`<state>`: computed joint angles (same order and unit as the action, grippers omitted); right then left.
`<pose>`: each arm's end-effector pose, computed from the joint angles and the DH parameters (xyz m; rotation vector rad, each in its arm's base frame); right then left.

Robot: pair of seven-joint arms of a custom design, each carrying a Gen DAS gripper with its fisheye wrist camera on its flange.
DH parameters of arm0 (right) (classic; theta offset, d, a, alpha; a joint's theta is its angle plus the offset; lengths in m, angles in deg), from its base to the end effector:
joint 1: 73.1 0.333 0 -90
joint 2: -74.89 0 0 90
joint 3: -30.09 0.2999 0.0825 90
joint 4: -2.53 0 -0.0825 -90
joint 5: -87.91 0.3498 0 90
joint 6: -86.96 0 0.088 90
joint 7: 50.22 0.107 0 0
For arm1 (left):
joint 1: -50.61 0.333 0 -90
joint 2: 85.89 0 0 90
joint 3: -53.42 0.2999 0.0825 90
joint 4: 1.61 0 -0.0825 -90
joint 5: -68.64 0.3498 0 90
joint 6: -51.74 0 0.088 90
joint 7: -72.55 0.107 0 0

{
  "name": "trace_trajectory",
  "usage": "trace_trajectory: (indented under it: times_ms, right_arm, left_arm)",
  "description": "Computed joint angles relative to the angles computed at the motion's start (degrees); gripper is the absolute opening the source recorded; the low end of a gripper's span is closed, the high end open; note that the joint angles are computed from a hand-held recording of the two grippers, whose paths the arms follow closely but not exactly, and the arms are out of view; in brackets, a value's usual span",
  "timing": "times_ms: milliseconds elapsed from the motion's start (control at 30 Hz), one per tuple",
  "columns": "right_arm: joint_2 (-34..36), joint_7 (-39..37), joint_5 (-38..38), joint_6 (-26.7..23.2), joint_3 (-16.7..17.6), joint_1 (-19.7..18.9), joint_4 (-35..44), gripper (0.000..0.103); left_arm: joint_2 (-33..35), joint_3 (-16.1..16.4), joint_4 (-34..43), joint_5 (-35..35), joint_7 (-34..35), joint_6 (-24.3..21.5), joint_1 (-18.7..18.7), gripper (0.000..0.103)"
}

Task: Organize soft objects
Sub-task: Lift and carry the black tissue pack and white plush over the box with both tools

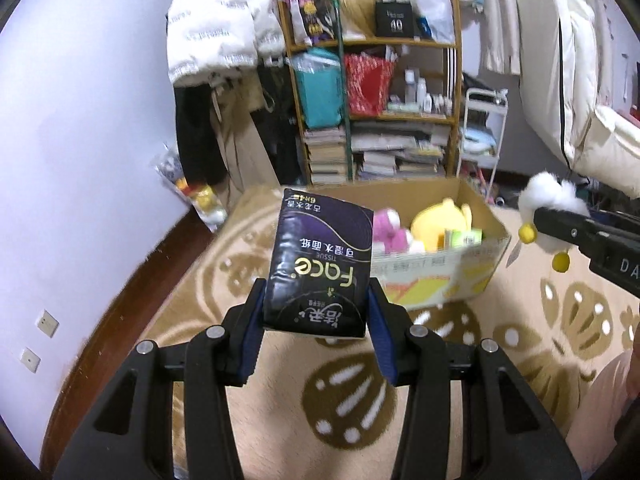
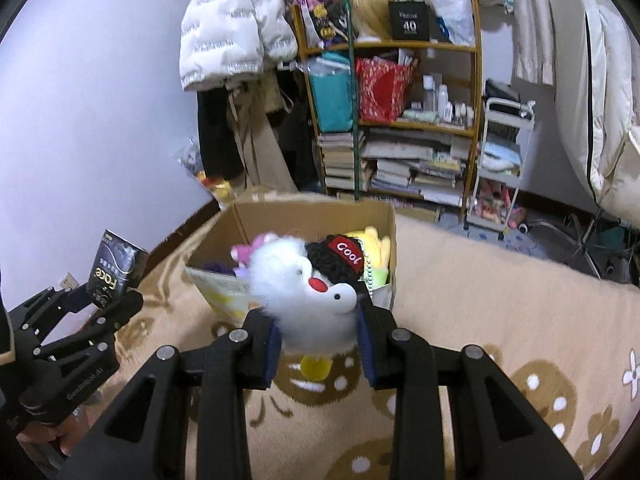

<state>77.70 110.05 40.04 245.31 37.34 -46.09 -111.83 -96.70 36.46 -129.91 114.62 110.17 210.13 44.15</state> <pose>0.4592 0.3494 0.5076 -1.6943 1.6217 -0.5874 0.4487 -0.2357 0.5140 -1.5430 1.8169 -0.7141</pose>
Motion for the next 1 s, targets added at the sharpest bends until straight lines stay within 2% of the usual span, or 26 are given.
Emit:
trace_trajectory:
  times_ms: [200, 367, 467, 700, 1000]
  right_arm:
    - [1.02, -1.18, -2.33, -0.63, -0.23, 0.29, 3.64, 0.034]
    - [2.94, -3.24, -1.97, -0.09, -1.05, 0.51, 6.71, 0.034]
    - [4.78, -4.79, 0.39, 2.12, -1.88, 0.37, 7.94, 0.034]
    - [8.96, -9.21, 4.49, 3.07, -4.02, 1.76, 10.82, 0.034]
    - [13.31, -13.79, 9.74, 3.57, -6.31, 2.62, 14.08, 0.034]
  left_arm:
    - [-0.29, 0.12, 2.74, 1.59, -0.67, 0.04, 0.84, 0.046]
    - [2.65, 0.37, 6.8, 3.31, -0.91, -0.42, 1.04, 0.046]
    - [5.28, 1.29, 9.45, 3.33, -0.64, 0.29, 0.27, 0.046]
    - [11.76, 3.85, 16.05, 6.47, -0.59, -0.54, -2.97, 0.046]
    - [19.61, 7.33, 22.8, 2.9, 3.65, -0.95, -6.79, 0.046]
